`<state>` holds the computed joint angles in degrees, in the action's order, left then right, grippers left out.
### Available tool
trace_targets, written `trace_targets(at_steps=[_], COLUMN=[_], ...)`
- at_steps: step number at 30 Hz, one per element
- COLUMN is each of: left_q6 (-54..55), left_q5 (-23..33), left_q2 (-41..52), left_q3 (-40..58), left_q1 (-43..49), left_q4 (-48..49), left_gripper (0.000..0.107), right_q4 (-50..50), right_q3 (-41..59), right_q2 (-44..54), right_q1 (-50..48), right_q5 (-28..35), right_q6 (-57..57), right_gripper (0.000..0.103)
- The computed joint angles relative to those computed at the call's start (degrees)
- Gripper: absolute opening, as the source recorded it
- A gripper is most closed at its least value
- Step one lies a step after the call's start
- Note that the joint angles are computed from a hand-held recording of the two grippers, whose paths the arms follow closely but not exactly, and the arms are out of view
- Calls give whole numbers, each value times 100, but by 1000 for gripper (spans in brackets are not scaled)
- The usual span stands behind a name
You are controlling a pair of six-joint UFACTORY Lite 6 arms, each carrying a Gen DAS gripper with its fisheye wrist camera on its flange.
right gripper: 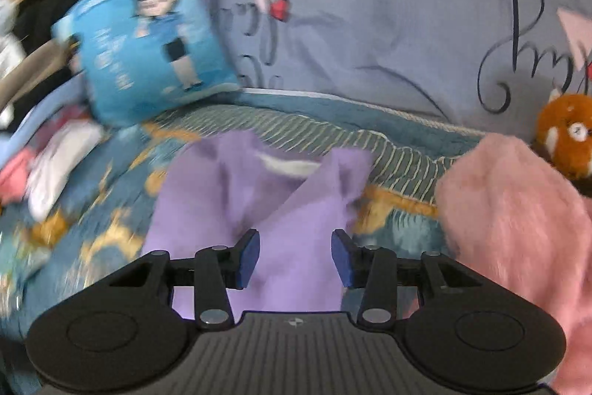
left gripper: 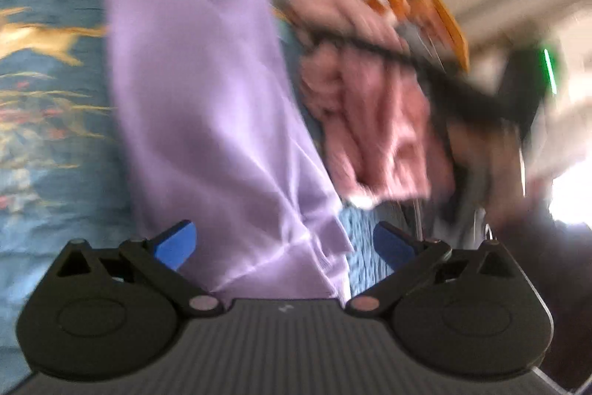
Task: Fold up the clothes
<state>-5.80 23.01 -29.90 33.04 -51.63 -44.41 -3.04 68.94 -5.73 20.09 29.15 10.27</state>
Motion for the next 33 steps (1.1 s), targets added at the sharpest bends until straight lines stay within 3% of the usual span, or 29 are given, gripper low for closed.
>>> trace_targets(at_steps=[4,10,12,13,14,18,20,24,26,30,33], left_q6=[617,558,31,-356,-753,-2196,-2557,-2568,-2472,-2290,-2311], left_q5=[30,170,165,149,147,283,392,480,472,411,460], left_q2=[992,1495,1546,1562,1581,1814,1905,1802,1830,1923,2006], left_q3=[406,671,792,848,906,1215,1343,1287,1323,1363,1458], left_q1=[-47,-72,-271,-425,-582,-1163,-1323,-1354,-1307,-1247,-1265], left_q4=[-67,244,874,1313,1762,3476,3933,4023,3890,3709,3736], left_gripper=[103,103,103,103,103,103,103,103,103,103,103], right_q4=[816,545,251,217,208,-17,-500,-505,-615,-2119,-1334], right_q3=[2104,4537,5291,5599,5667,4810,4954,5731,5231,4395,4330], right_q2=[1929,4087,4700,4951,5019,4506,4667,5430,5100,4244,4045], right_q1=[-565,-505,-406,-386,-378,-354,-336,-360,-420,-154,50], right_q5=[676,1408,1725,1832,1795,650,634,1522,1138,706,427], right_q6=[-488,-324,-40,-30,35,576,1185,1123,1518,2984,1890], right_gripper=[34,34,21,6,6,5,4,5,10,24,27])
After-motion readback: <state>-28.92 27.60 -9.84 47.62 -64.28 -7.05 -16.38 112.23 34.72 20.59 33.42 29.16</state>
